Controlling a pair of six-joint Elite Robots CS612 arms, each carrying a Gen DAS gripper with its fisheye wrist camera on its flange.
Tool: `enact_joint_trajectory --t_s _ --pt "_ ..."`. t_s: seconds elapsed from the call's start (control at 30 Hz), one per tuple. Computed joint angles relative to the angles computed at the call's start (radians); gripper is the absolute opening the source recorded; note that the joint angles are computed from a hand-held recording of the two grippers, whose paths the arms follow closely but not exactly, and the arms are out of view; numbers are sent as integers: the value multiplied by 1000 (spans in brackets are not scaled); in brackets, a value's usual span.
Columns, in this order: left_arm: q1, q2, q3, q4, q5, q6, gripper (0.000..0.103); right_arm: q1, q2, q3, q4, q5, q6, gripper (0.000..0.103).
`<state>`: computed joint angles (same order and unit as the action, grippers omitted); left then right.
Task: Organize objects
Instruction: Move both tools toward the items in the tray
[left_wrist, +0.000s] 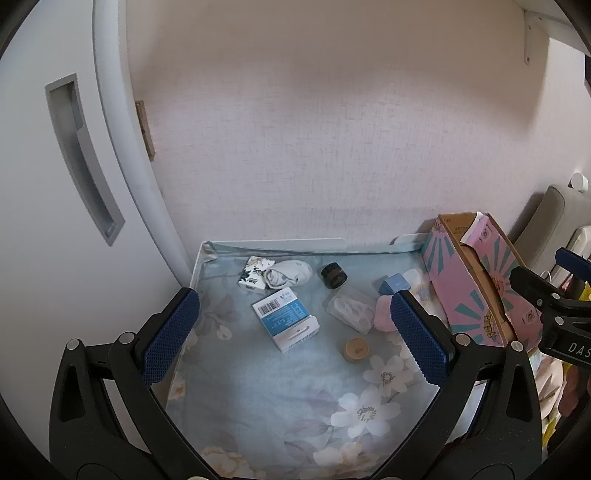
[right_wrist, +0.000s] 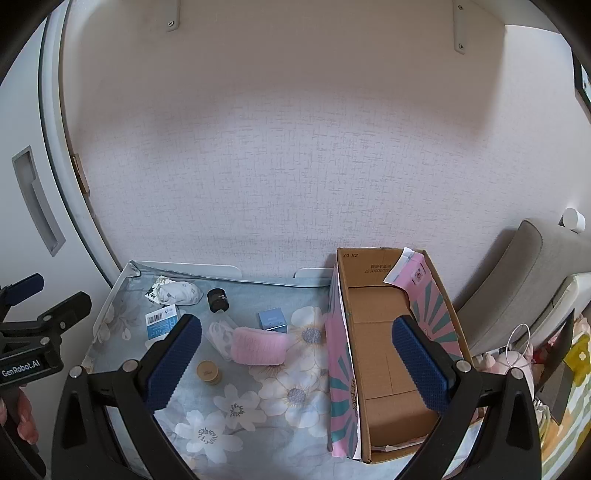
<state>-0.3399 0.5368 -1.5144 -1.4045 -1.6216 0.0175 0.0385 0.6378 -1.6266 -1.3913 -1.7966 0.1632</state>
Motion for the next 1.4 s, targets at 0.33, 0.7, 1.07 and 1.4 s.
enact_joint_trajectory --t_s 0.33,0.7,1.07,1.4 --pt "-3 2 -7 -1 25 -15 103 5 -1 -1 -7 -1 -6 102" --pt "-1 1 -7 1 28 -22 103 8 -2 4 -20 5 -20 102" --pt "1 1 -7 12 27 -32 103 7 -4 8 -18 10 -18 102" --pt "0 0 -6 16 29 -38 103 4 0 0 -16 25 -19 102"
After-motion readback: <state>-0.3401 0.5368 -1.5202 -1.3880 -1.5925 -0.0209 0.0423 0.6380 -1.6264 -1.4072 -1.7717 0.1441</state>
